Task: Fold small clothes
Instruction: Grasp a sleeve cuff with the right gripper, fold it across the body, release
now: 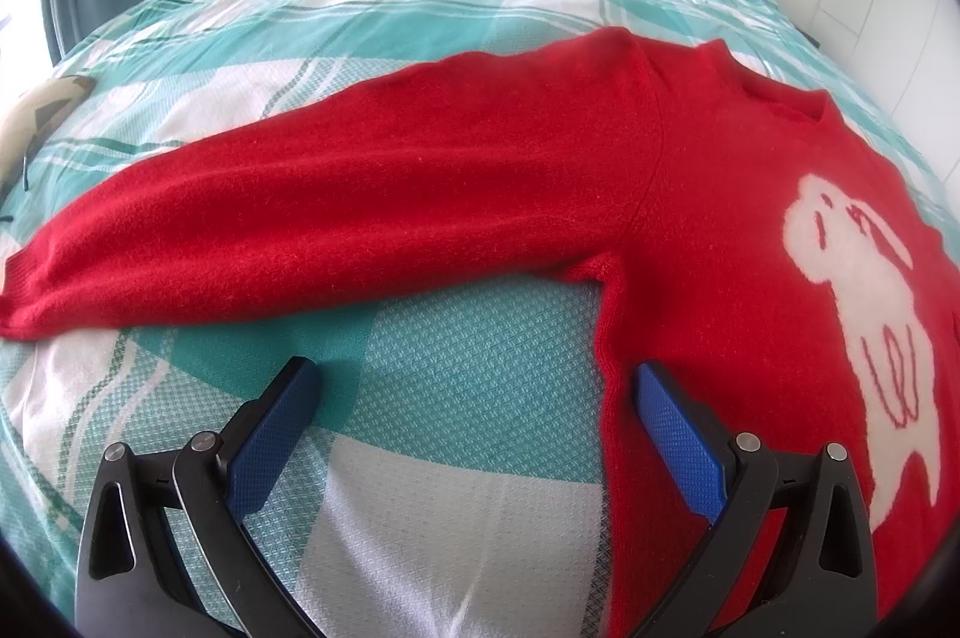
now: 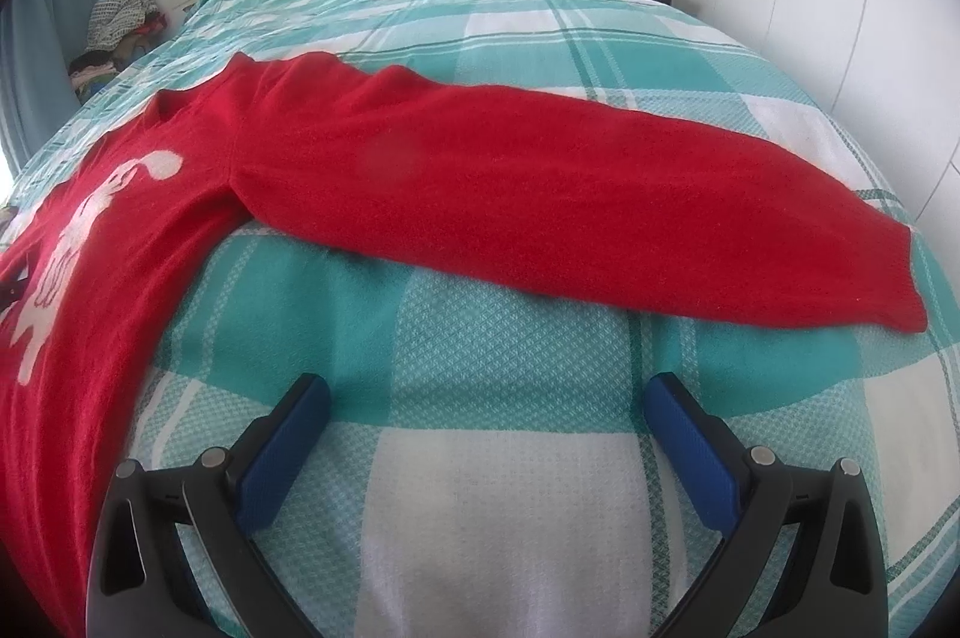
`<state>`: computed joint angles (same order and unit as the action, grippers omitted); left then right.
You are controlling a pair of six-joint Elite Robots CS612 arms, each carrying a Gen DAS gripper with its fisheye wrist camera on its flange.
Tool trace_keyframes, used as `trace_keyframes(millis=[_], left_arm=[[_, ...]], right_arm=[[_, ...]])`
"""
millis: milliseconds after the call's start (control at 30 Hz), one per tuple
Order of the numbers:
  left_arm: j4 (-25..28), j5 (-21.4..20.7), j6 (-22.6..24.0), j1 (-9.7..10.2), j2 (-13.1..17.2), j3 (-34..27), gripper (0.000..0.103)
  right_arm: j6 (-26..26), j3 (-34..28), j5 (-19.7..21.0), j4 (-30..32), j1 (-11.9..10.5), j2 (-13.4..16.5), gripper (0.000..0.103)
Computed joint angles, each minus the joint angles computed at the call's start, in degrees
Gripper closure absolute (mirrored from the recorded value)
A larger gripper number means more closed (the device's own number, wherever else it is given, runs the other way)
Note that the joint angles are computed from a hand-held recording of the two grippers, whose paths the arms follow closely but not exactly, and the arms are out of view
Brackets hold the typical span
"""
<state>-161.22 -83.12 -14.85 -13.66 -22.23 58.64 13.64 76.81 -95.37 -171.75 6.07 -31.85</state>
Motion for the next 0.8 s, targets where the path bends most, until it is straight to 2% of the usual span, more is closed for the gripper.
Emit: trace_keyframes(millis=[67, 167, 233, 300, 367, 433, 467, 567, 667, 700, 800], left_arm=[[0.47, -0.39, -0.17, 0.06, 0.05, -0.23, 0.0], [-0.28, -0.19, -0.32, 0.0, 0.05, 0.05, 0.0], [-0.36, 0.17, -0.39, -0.09, 0.06, 0.09, 0.0], [0.43, 0.69, -0.11, -0.22, 0.02, -0.07, 0.0], [0.57, 0.52, 0.0, -0.19, -0.23, 0.12, 0.0], [-0.82, -0.27, -0.66, 0.01, -0.79, 1.11, 0.001], [-1.92, -0.68, -1.1, 0.11, -1.25, 1.9, 0.001], [-8.24, -0.87, -2.85, 0.32, -3.06, 5.38, 0.001], [-12.25, 0.99, -2.76, 0.45, -4.94, 8.22, 0.001], [-13.41, 1.83, -2.69, 0.49, -5.5, 9.13, 0.001], [-16.65, 3.92, -1.77, 0.63, -6.77, 11.68, 0.001]], right_arm=[[3.62, 3.59, 6.39, -5.31, -1.42, -1.55, 0.0], [12.92, 9.23, 14.18, -16.73, -4.28, -3.22, 0.001], [20.25, 12.51, 14.05, -23.9, -6.08, -3.99, 0.001], [27.85, 15.19, 12.59, -28.2, -7.97, -4.54, 0.001], [35.49, 17.17, 12.25, -31.06, -9.89, -4.56, 0.008], [41.92, 18.01, 13.92, -34.87, -11.56, -3.76, 0.024], [44.2, 17.98, 14.68, -36.49, -12.12, -3.31, 0.026], [47.58, 16.39, 18.3, -38.01, -13.47, -2.03, 0.029], [47.0, 13.82, 19.98, -33.21, -13.94, -1.28, 0.049], [47.33, 12.87, 20.71, -31.96, -14.06, -0.77, 0.061], [49.48, 10.68, 20.55, -31.14, -14.14, 0.8, 0.073]])
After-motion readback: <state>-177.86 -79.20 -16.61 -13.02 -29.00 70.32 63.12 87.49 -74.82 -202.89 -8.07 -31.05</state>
